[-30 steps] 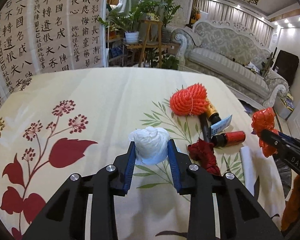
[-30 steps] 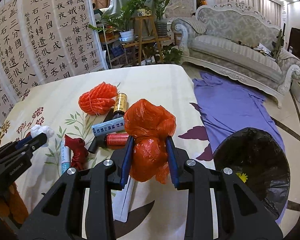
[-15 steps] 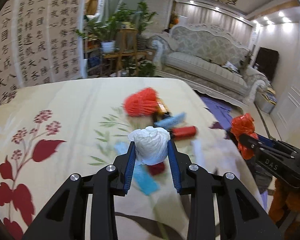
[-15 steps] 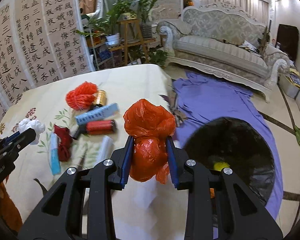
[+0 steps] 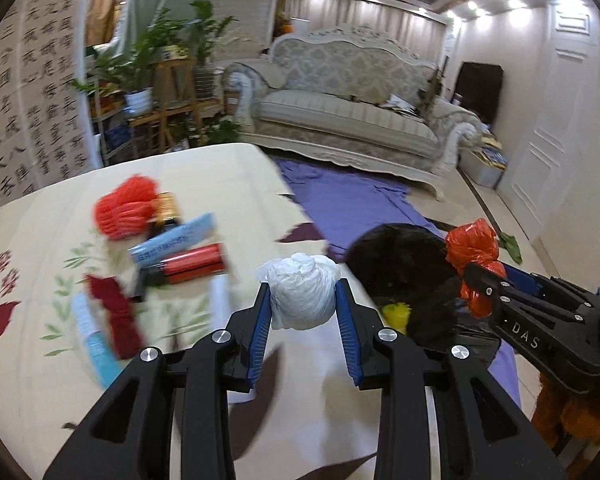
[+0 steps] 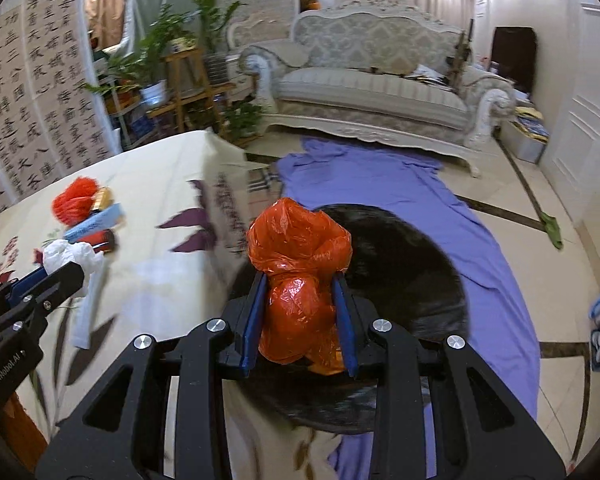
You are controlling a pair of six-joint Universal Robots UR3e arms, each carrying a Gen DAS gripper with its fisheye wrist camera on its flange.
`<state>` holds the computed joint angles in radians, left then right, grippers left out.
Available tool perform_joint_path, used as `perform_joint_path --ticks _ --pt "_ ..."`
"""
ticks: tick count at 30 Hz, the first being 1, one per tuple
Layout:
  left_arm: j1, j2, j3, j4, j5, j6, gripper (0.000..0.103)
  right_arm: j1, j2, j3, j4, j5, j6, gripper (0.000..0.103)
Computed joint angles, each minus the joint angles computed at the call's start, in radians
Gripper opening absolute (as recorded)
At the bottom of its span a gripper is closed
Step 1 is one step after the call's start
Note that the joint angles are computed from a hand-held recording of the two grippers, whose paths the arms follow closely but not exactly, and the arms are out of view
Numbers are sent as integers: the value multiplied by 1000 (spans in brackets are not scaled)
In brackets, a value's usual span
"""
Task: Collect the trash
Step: 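Carry the red bag and white tissue to the bin and release both, then return both tools to the table and open them over the remaining items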
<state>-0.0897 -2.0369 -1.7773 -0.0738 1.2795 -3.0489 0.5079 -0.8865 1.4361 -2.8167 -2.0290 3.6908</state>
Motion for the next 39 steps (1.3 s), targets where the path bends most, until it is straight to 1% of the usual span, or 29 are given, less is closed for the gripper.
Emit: perform_joint_path --ticks 7,10,14,17,18,19,20,21,22,23,25,30,36,39 --pt "-121 -136 205 -69 60 -1 33 -77 -37 124 -86 30 -5 31" --pt "-156 -190 283 -90 90 -7 34 -108 -39 147 -113 46 -14 31" --pt "-196 -271 416 -155 133 -11 34 -142 -32 164 -146 69 -28 32" --pt "-211 -311 482 -202 150 -12 38 -166 -20 165 -157 92 -40 32" --pt "-219 -315 484 -204 159 -13 43 -172 -15 160 -154 101 -47 32" --pt "-223 -324 498 -217 169 -11 53 -179 -13 160 -154 111 -55 33" --pt "-227 -329 505 -221 179 -14 59 -184 -10 160 -152 117 -60 34" --pt "-228 -331 505 -219 185 -20 67 -183 -10 163 -155 111 -57 38" --pt "-229 -334 506 -215 187 -26 70 -183 -11 170 -163 104 -51 48" --pt "-228 -334 506 -217 188 -29 71 -185 -14 179 -173 102 -46 51" --pt "-226 -337 516 -231 190 -35 73 -189 -18 184 -173 105 -41 51" --pt "-212 -315 497 -233 192 -54 75 -183 -32 197 -173 97 -22 51" --pt "-169 -206 337 -167 186 -72 75 -152 -42 186 -166 97 -6 51" --pt "-141 -145 253 -139 186 -77 75 -125 -37 158 -149 98 -4 53"
